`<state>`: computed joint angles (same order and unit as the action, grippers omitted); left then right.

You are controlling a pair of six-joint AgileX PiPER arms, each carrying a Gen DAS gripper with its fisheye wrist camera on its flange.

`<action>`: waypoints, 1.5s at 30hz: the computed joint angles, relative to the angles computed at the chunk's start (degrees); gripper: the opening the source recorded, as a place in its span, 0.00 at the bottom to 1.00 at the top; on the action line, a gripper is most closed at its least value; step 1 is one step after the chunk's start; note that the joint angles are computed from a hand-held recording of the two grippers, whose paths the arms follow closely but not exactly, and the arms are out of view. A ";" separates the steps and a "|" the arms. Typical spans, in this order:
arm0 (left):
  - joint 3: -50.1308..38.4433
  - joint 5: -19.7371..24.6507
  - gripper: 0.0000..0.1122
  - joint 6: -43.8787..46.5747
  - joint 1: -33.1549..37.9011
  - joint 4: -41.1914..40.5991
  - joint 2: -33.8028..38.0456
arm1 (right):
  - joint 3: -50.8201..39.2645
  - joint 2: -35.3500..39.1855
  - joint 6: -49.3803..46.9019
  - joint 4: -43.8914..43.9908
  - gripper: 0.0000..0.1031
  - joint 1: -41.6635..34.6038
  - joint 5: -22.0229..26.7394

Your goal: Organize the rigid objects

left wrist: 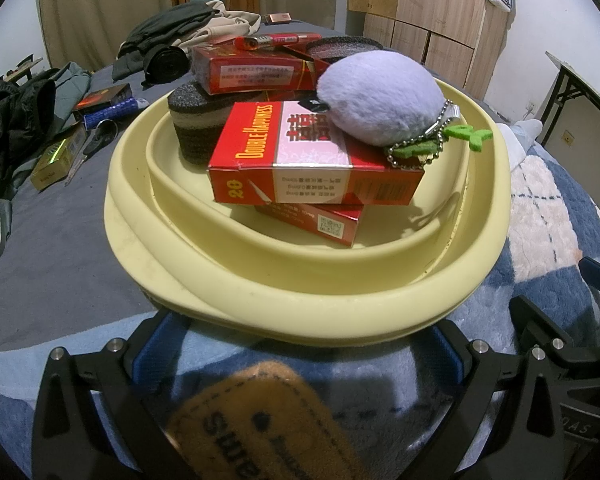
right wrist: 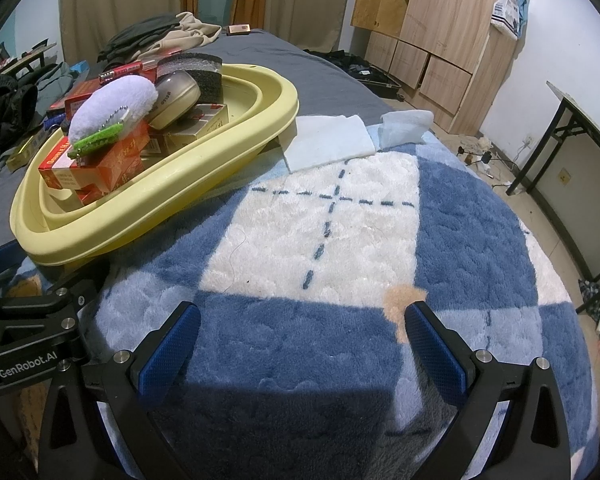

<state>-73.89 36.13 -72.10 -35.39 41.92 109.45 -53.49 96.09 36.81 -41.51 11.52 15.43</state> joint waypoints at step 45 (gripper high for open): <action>0.01 0.02 0.92 -0.03 -0.02 0.01 -0.01 | 0.10 -0.13 -0.06 0.13 1.00 0.13 0.05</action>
<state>-73.87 36.15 -72.13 -35.41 41.93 109.44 -53.40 95.96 36.74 -41.39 11.65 15.47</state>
